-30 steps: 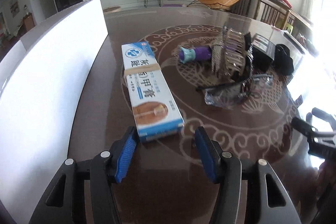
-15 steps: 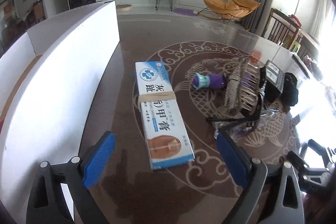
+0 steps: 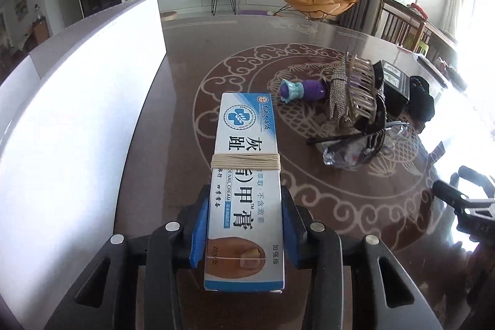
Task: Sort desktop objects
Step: 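Hold the ointment box in the left gripper while the right gripper grasps the clear glasses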
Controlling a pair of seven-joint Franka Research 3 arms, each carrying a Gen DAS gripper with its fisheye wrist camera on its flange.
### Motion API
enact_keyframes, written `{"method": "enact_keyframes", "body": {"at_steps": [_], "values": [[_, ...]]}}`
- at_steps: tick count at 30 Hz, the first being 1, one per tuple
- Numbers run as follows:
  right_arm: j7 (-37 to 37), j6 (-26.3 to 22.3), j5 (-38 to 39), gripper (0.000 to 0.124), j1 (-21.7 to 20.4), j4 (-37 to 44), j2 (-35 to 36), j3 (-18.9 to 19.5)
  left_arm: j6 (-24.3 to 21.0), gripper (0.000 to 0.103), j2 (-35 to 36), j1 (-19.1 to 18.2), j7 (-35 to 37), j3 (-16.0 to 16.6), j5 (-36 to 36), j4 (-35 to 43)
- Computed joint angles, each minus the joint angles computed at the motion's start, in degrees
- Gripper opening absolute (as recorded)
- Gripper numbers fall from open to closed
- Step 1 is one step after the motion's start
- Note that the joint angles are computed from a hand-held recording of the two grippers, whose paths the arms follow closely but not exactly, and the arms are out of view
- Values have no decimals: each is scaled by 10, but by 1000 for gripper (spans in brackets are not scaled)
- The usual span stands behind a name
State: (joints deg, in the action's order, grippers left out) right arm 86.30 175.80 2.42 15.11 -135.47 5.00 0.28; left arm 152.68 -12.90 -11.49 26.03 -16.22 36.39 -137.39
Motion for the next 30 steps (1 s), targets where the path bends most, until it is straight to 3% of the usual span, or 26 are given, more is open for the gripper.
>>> {"method": "enact_keyframes", "body": {"at_steps": [7, 9, 12, 15, 18, 21, 25, 27, 30], "values": [[-13, -3, 11, 103, -4, 1, 0, 5, 25, 41, -33, -4, 5, 3, -26, -35], [-93, -61, 78, 103, -22, 21, -4, 32, 26, 41, -30, 0, 7, 1, -25, -33], [-242, -94, 281, 103, -33, 49, -6, 72, 4, 41, -18, 5, 5, -10, -10, -19], [-258, -132, 351, 103, -13, 104, 20, 78, -16, 42, -7, 3, 1, -14, 7, -6], [-179, -143, 300, 103, 25, 161, 64, 69, -7, 42, -11, -2, 2, -5, 2, -11], [-41, -109, 154, 103, 87, 189, 97, 23, -7, 42, -11, -2, 1, -5, 2, -12], [98, -134, -15, 103, 140, 210, 118, -44, -6, 42, -12, -2, 1, -4, 3, -13], [86, -130, -15, 103, 111, 183, 103, -29, -5, 41, -12, -3, 2, -3, 2, -14], [-43, -77, 101, 103, 22, 104, 51, 46, -3, 41, -14, -2, 3, -3, 1, -15]]}}
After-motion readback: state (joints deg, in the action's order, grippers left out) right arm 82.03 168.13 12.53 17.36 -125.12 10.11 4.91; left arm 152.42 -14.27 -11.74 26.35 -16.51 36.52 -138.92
